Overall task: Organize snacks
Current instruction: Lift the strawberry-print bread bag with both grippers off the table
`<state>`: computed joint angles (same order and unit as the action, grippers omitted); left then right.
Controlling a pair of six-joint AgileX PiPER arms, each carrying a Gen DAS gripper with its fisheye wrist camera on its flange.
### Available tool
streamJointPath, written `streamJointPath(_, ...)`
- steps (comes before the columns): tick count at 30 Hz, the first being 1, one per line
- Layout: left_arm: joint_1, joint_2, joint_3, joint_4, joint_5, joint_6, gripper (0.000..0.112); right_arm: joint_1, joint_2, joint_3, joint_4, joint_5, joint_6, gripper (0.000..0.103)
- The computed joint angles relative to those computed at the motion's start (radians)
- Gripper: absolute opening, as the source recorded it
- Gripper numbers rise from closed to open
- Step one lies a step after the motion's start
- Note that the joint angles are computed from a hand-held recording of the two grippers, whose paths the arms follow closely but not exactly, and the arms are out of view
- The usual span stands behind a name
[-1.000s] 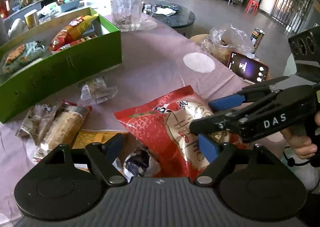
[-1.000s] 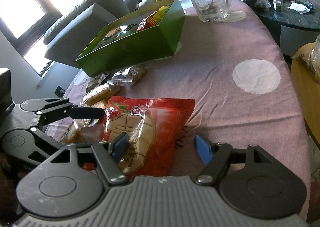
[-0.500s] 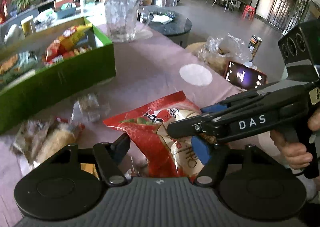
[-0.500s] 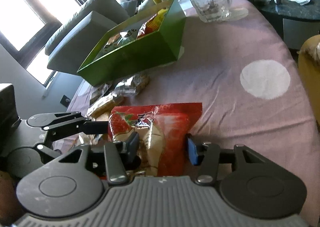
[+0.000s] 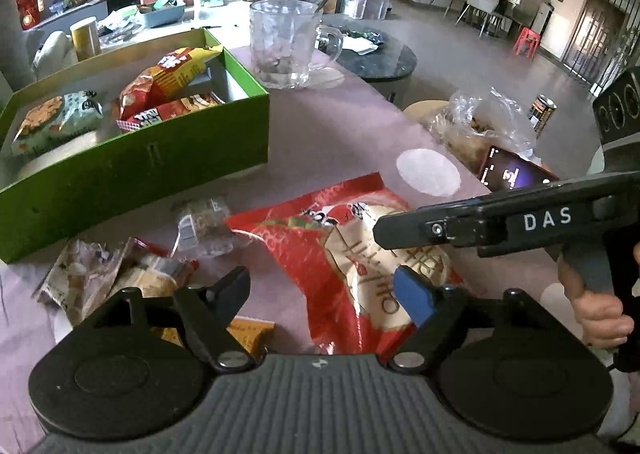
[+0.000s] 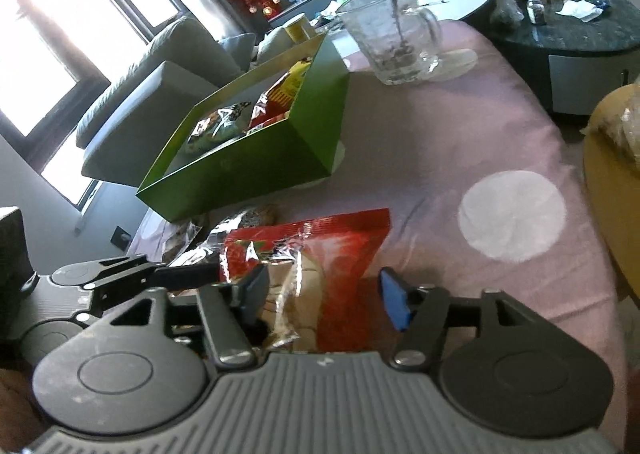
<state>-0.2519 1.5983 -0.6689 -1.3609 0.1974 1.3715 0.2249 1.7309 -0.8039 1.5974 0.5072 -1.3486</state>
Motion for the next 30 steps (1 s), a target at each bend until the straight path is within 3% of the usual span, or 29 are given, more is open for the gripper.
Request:
streamJointPath(5, 0.005, 0.015, -0.008, 0.025, 0.022, -0.049, 0.077, 0.001, -0.007, -0.003, -0.072, 0.011, 0.055, 0.073)
streamJointPath(10, 0.019, 0.031, -0.002, -0.108, 0.060, 0.097, 0.074, 0.019, 0.030, -0.034, -0.122, 0.017, 0.126, 0.074)
streamJointPath(13, 0.029, 0.040, -0.004, -0.120, 0.094, 0.110, 0.068, 0.010, 0.062, -0.059, -0.136, 0.058, 0.159, 0.064)
streamJointPath(20, 0.008, -0.011, 0.032, -0.223, 0.088, 0.231, 0.060, 0.032, 0.026, -0.048, -0.162, 0.034, 0.172, 0.054)
streamJointPath(30, 0.015, -0.135, 0.066, -0.270, 0.097, 0.305, 0.061, 0.057, -0.070, -0.003, -0.061, -0.003, 0.102, 0.053)
